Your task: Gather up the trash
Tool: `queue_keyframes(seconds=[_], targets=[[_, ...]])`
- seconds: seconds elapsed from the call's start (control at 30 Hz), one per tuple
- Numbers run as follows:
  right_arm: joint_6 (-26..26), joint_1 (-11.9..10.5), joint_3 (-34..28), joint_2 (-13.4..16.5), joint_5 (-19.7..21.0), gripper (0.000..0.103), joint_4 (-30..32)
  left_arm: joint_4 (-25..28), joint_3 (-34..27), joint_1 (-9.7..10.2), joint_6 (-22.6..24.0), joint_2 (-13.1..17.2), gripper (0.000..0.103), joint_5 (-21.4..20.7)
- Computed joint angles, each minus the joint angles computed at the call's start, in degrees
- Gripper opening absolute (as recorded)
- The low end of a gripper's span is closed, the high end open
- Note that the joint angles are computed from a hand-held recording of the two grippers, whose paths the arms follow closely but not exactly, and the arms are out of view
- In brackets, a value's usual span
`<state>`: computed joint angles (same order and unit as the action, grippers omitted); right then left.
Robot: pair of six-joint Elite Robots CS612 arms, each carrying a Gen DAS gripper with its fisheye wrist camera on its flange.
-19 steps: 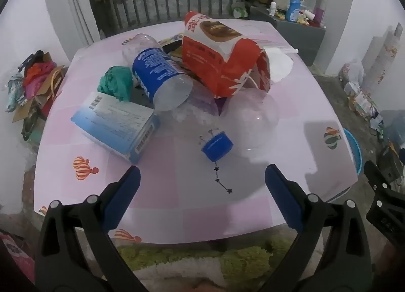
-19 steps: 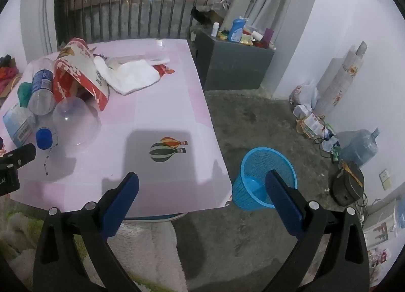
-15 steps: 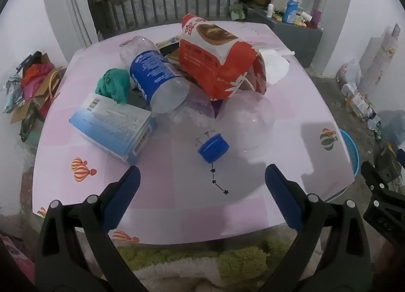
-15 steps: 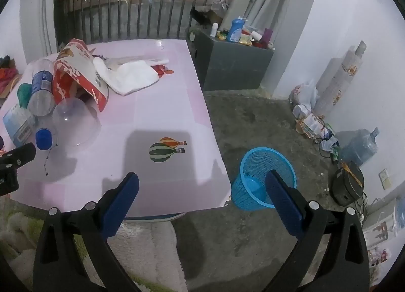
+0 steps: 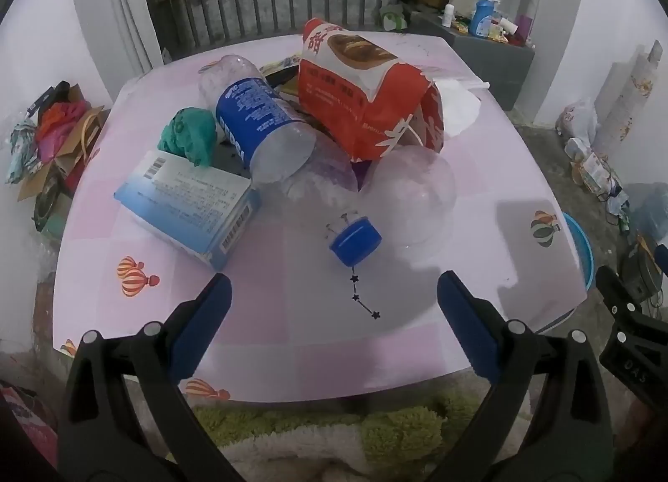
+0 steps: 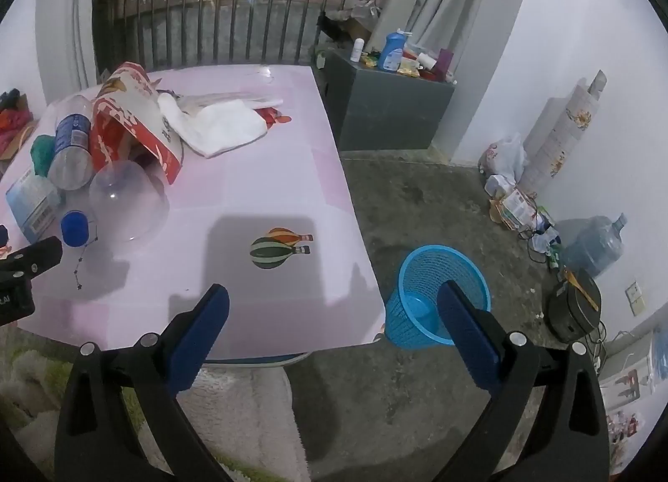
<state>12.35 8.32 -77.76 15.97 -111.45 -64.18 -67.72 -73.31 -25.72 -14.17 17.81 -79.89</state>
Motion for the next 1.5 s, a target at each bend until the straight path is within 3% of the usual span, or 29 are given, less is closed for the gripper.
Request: queue_keyframes(seconds=[1.5], targets=[[-0.5, 0.6, 0.8, 0.1, 0.3, 0.097, -1.2, 0.3, 0.1, 0.19, -0.4, 0.1, 0.094, 0.7]])
